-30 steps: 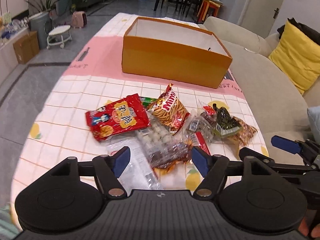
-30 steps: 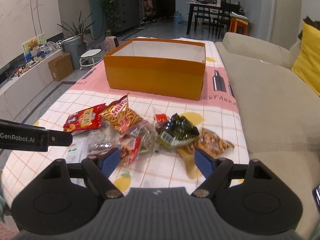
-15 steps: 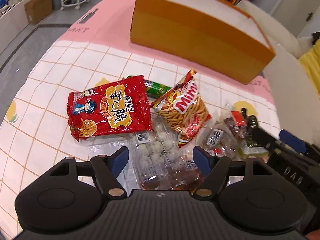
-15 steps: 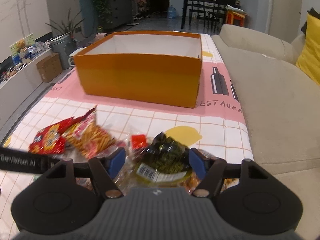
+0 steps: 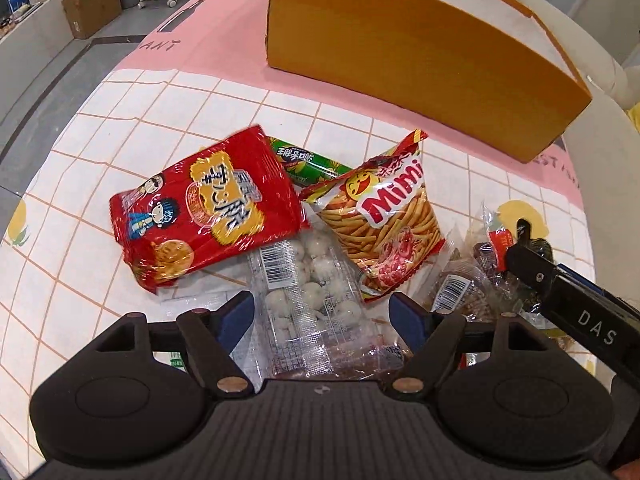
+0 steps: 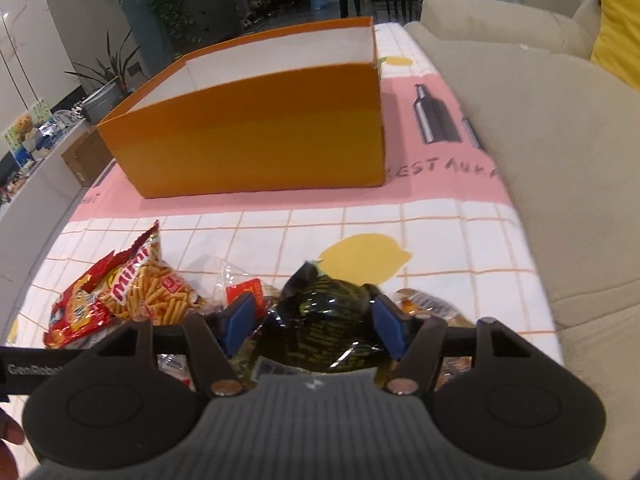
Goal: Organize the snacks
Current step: 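Grasp the clear quail-egg tray with the left tool while the right tool grasps the green seaweed pack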
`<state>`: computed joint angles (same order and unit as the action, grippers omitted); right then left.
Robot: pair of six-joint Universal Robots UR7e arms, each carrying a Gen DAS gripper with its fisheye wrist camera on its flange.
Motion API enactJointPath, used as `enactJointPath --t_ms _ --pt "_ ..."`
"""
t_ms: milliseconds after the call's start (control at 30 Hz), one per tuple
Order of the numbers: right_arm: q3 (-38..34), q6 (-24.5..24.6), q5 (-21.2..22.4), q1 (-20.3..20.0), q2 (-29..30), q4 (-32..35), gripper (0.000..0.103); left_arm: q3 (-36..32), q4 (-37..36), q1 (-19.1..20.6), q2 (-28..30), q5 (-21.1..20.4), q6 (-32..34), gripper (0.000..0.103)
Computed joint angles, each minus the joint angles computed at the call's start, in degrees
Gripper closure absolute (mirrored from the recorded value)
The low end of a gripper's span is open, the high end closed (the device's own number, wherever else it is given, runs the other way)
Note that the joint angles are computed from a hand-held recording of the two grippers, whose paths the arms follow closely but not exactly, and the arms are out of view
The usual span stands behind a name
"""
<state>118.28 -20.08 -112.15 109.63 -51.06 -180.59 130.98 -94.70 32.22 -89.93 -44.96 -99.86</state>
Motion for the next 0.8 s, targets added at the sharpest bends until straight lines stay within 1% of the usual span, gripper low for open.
enactJointPath --t_ms 67,133,267,333,367,400,433,500,533,567,667,733,800 --pt "0.1 0.9 0.5 -0.1 -0.1 0.5 0.04 -0.2 -0.1 0.3 0.5 -0.2 0.4 0.013" --pt "0.1 1.8 1.5 -0.4 -0.2 1.3 0.042 -0.1 -0.4 0.4 0.9 -0.1 1.2 0.012" --pt "0.2 3.5 2.8 -0.8 -1.0 2.7 0.05 -0.2 -0.4 0.7 1.2 -0.1 2.4 0.011" --pt "0.3 4.0 2.7 -0.6 -1.5 3.4 0.052 0.0 -0.5 0.6 1.0 -0.1 3.3 0.012" --pt "0.3 4.3 2.7 -0.6 -1.7 3.7 0.055 0.2 -0.4 0.5 0.9 -0.2 3.7 0.015" --pt "0.5 4.3 2.9 -0.6 -2.0 3.7 0.061 0.3 -0.3 0.4 0.7 -0.1 4.0 0.021" --pt "0.8 4.2 2.9 -0.6 -2.3 3.4 0.063 0.3 0.0 0.2 0.7 -0.1 4.2 0.026" --pt "1.0 4.4 2.9 -0.4 -2.9 4.1 0.069 0.9 -0.2 -0.2 0.2 0.2 5.4 0.028" --pt "1.2 4.5 2.9 -0.3 -3.1 4.2 0.083 1.2 -0.3 -0.5 -0.1 0.4 5.9 0.029" --pt "1.6 4.7 4.2 -0.6 -3.7 4.3 0.103 1.6 -0.4 -0.9 -0.6 0.6 6.2 0.03" --pt "1.8 5.4 4.6 -0.6 -4.6 5.4 0.103 3.0 -1.3 -2.2 -2.3 0.9 6.5 0.032" --pt "2.0 5.4 4.1 -0.5 -4.8 5.6 0.103 3.8 -1.6 -3.3 -3.7 1.1 6.6 0.033" --pt "2.2 4.9 3.8 -0.5 -4.9 5.1 0.1 4.6 -1.4 -4.7 -5.0 1.4 6.4 0.035"
